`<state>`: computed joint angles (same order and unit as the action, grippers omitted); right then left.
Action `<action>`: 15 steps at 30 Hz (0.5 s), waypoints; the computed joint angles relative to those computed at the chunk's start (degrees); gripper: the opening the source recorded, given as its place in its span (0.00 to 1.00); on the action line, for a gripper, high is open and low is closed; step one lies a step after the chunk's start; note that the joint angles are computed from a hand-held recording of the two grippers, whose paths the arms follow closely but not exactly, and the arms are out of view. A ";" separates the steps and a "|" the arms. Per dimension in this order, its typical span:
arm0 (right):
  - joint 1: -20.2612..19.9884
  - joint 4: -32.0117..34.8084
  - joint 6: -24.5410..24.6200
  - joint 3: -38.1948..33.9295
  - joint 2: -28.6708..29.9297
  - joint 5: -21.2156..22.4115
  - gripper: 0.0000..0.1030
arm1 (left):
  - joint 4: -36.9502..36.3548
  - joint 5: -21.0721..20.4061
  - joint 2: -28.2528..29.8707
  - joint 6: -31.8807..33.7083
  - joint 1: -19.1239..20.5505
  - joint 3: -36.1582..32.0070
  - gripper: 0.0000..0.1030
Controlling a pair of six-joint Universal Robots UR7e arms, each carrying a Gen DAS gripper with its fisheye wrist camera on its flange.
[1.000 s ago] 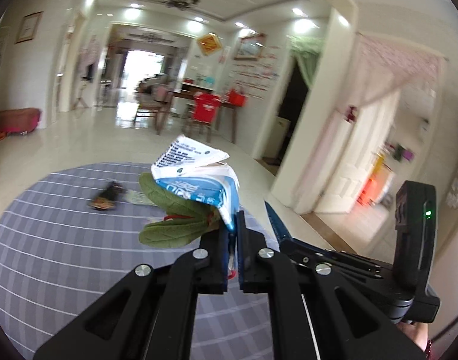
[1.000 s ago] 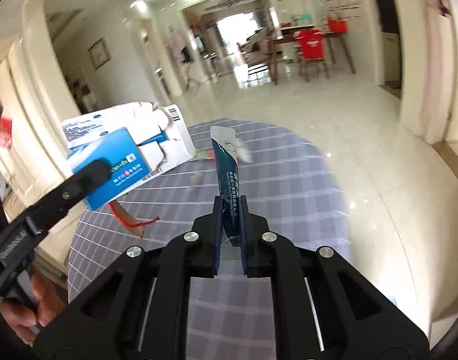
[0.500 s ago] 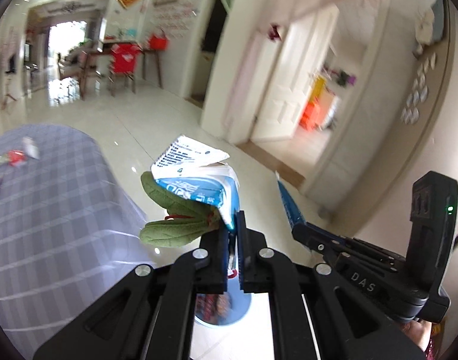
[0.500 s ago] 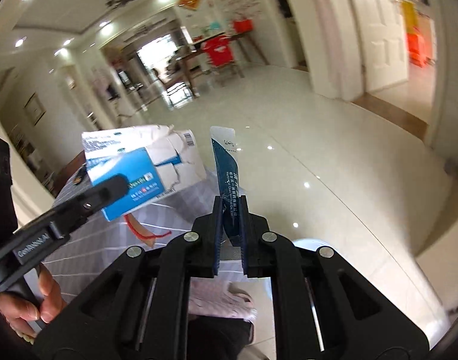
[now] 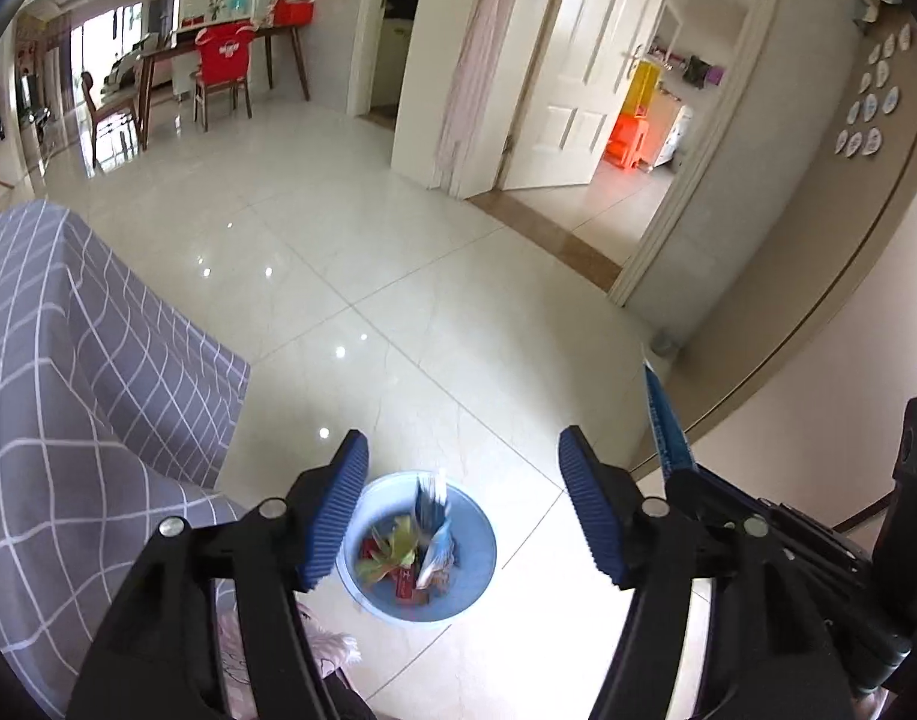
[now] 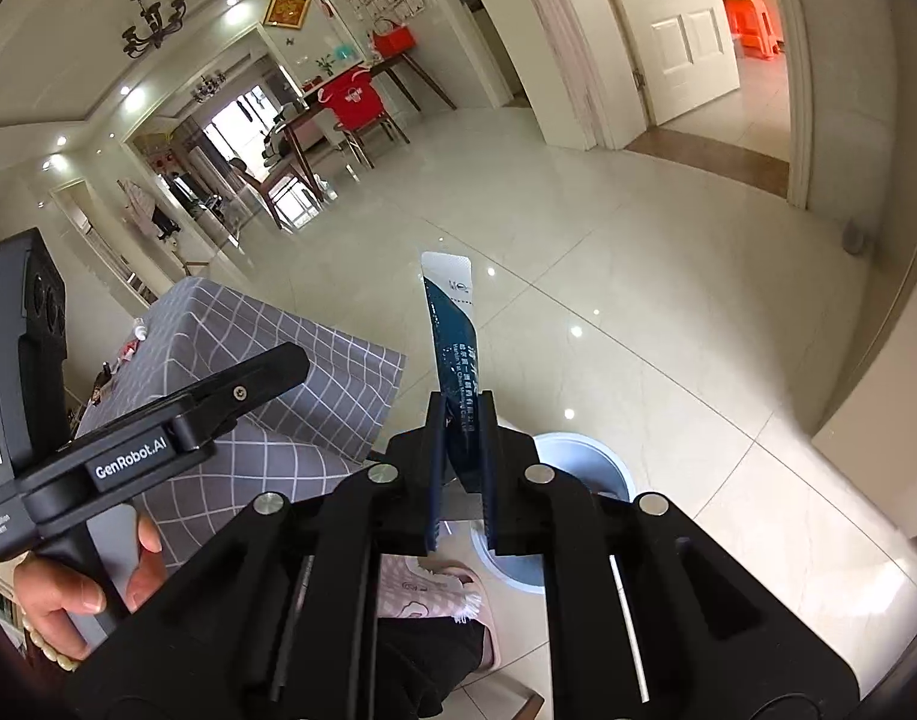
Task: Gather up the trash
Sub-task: 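Carry both items over the blue bucket and open both tools to drop them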
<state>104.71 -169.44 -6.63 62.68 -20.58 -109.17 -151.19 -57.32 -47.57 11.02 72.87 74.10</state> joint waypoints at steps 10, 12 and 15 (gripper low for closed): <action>0.47 1.69 0.44 -1.56 1.63 0.62 0.10 | 2.32 0.75 -0.45 -0.66 0.39 -1.58 0.63; 0.59 2.01 0.37 -1.89 1.87 0.61 0.10 | 1.98 0.70 -0.68 -0.39 0.44 -1.37 0.63; 0.51 2.40 0.31 -2.20 2.12 0.64 0.10 | 1.98 0.69 -0.67 -0.26 0.53 -1.27 0.63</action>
<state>105.22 -167.04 -6.32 60.48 -18.47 -108.53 -149.21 -56.62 -48.24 10.76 73.39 72.83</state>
